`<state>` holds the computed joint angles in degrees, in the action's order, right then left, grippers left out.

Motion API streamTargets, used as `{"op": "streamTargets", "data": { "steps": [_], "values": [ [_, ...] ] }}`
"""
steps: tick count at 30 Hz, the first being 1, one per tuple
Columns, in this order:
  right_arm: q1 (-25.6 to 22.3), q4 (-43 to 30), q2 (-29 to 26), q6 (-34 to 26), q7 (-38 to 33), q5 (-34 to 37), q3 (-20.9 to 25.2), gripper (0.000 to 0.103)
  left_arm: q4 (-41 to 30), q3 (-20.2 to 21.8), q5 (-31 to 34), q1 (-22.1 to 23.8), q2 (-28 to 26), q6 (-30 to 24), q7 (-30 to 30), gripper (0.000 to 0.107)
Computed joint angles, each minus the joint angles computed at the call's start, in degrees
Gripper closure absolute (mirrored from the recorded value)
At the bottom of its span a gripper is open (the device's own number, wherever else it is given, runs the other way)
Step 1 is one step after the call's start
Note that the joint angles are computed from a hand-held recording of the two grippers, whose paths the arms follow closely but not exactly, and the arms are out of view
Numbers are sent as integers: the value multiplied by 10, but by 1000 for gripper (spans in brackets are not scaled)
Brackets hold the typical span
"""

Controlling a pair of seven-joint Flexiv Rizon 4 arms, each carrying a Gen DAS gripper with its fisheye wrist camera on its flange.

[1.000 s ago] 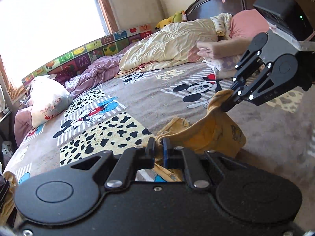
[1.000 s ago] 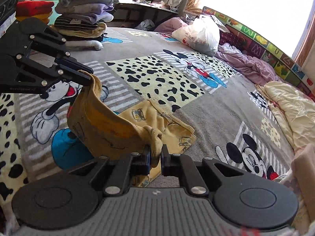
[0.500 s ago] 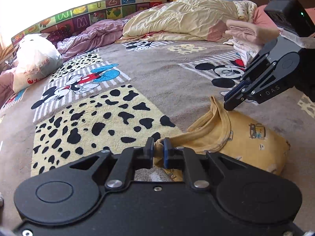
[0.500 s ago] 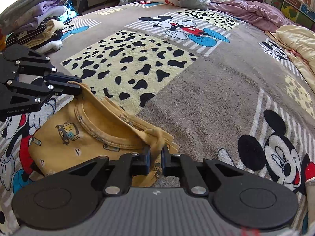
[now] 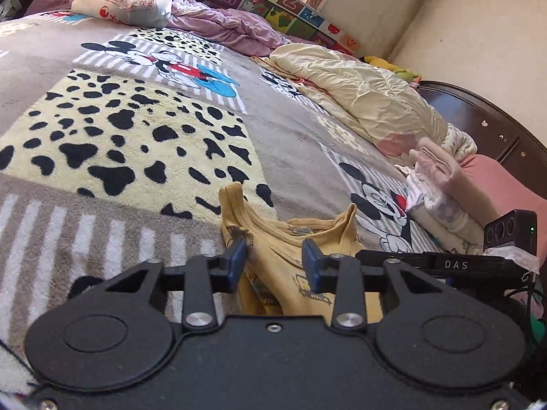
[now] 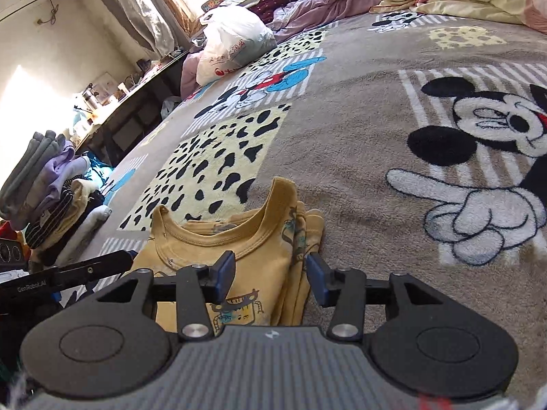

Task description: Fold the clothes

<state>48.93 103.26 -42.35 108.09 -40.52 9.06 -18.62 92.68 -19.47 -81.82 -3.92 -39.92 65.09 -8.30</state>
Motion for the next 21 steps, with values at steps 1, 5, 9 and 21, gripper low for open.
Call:
{"op": "streamTargets", "data": {
  "steps": [1, 5, 9, 21],
  "values": [
    [-8, -2, -7, 16, 16, -17, 6, 90, -6, 1, 10, -2, -3, -3, 1, 104],
    [41, -7, -13, 23, -25, 20, -46, 96, -18, 6, 20, -3, -9, -13, 23, 104],
    [72, -9, -19, -30, -47, 20, -92, 87, -15, -11, 14, 8, -17, 20, 54, 96],
    [212, 41, -54, 68, -149, 53, -202, 79, 77, 38, -107, -50, 48, 9, 304, 80]
  ]
}}
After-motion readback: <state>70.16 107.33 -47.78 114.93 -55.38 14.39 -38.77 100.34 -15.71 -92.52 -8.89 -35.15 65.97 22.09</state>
